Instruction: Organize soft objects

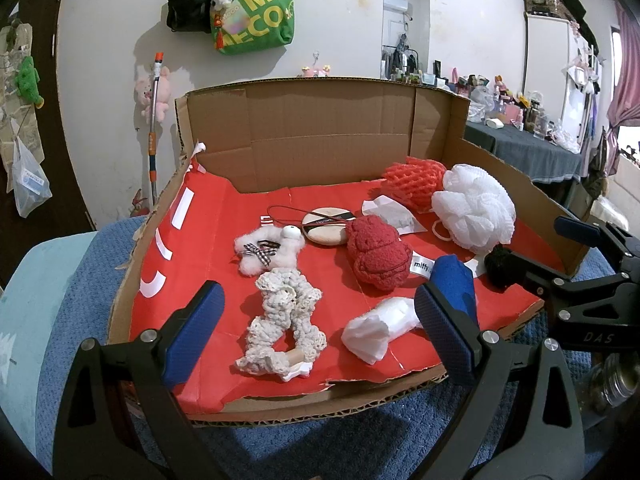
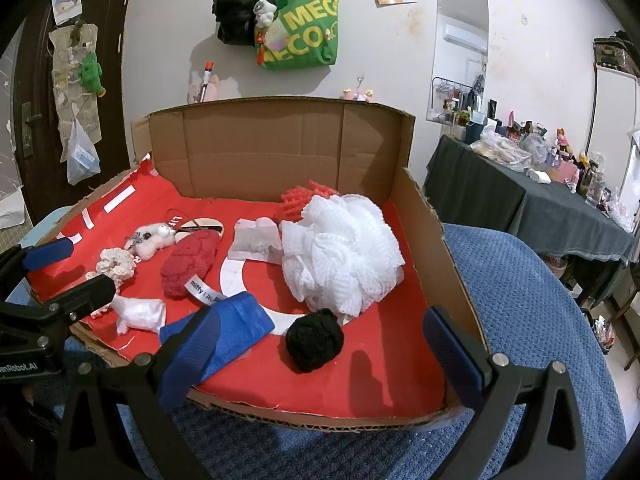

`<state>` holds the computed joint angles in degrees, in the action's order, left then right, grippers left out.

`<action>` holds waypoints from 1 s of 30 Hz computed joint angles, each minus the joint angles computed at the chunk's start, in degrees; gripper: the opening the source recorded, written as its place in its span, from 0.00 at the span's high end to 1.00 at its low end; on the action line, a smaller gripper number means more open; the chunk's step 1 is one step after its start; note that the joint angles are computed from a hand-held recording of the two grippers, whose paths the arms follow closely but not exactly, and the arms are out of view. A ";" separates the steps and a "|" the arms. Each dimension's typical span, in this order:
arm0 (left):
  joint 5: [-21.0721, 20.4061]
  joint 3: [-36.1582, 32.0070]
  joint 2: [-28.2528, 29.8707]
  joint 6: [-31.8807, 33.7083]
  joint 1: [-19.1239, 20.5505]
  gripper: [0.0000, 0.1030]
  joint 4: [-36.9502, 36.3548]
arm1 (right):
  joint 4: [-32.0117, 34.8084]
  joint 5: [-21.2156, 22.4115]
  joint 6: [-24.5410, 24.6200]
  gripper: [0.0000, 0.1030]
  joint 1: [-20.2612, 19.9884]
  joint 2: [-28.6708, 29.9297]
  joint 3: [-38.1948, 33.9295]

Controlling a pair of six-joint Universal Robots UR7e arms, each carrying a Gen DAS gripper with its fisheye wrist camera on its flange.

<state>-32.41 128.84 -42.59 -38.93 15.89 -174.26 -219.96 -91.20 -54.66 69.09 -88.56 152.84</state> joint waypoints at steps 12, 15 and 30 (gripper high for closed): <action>-0.02 0.01 -0.05 0.02 -0.01 0.06 0.01 | -0.03 -0.13 0.02 0.00 0.10 0.08 -0.04; -0.04 -0.04 -0.05 -0.02 0.01 0.06 0.10 | -0.09 -0.20 0.02 0.00 0.16 0.17 -0.09; -0.06 -0.07 -0.16 -0.20 -0.03 0.06 0.43 | -0.32 -0.69 -0.03 0.00 0.48 0.42 -0.19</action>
<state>-32.47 128.77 -42.75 -39.13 15.86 -173.83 -220.27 -91.89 -54.69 69.58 -88.14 152.65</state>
